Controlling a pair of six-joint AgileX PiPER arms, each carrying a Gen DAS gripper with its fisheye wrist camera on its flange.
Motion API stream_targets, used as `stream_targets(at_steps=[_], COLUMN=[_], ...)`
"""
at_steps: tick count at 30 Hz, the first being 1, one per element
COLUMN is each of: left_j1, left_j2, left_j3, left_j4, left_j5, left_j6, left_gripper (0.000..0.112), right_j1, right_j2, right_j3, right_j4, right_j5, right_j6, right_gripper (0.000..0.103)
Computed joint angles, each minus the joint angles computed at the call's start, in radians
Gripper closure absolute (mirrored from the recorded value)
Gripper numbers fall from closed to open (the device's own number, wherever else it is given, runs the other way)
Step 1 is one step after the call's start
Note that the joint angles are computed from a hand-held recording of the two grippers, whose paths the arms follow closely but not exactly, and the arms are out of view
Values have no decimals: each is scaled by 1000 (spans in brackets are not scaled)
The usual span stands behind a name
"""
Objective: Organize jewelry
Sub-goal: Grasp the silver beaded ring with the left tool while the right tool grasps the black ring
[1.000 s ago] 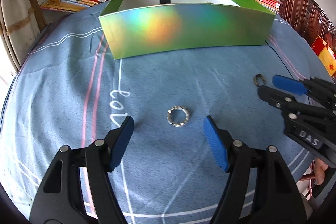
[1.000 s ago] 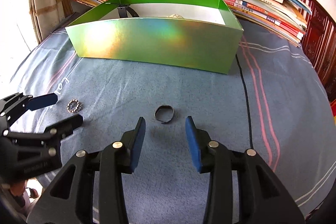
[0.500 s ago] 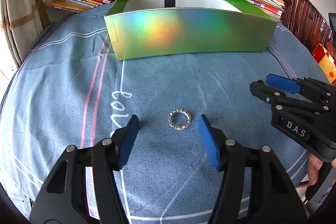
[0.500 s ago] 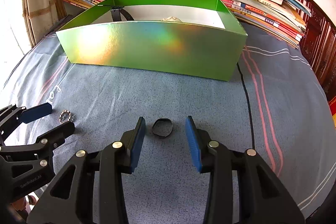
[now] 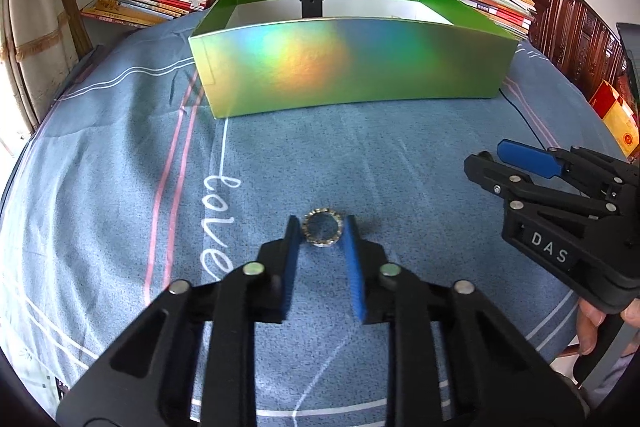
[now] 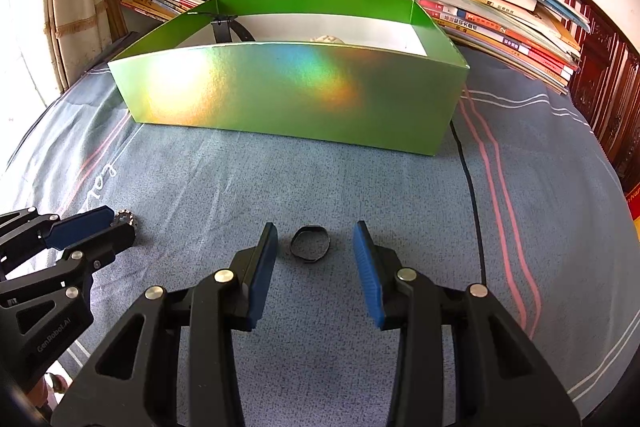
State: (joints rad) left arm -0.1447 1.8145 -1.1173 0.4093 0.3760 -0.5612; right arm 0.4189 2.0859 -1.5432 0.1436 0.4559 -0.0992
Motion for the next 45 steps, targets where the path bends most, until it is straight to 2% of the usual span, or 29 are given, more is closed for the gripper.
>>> stream_targets(at_steps=[2,4,11,27,45], left_j1=[-2,-3,-4,6,18], left_j2=[0,0,-1,-33,-23], left_j3=[0,0,2,15,4], left_j4=[10,11,18,30,10], left_j5=[1,1,1,26,40], left_j6=[-9,-12,-22,-53,-32], left_gripper=[91,91,91,91,91], right_j1=[-2,-3,-14,-26,-15], right_j2=[-1,-2,-12,-96,-78], right_j3=[0,-2,6,87,74], right_j4=[16,17,45,-5,-1], right_j5=[4,8,25,-9,6], right_j6=[-14,-11,-20,40,33], right_gripper=[81,82,82,82,82])
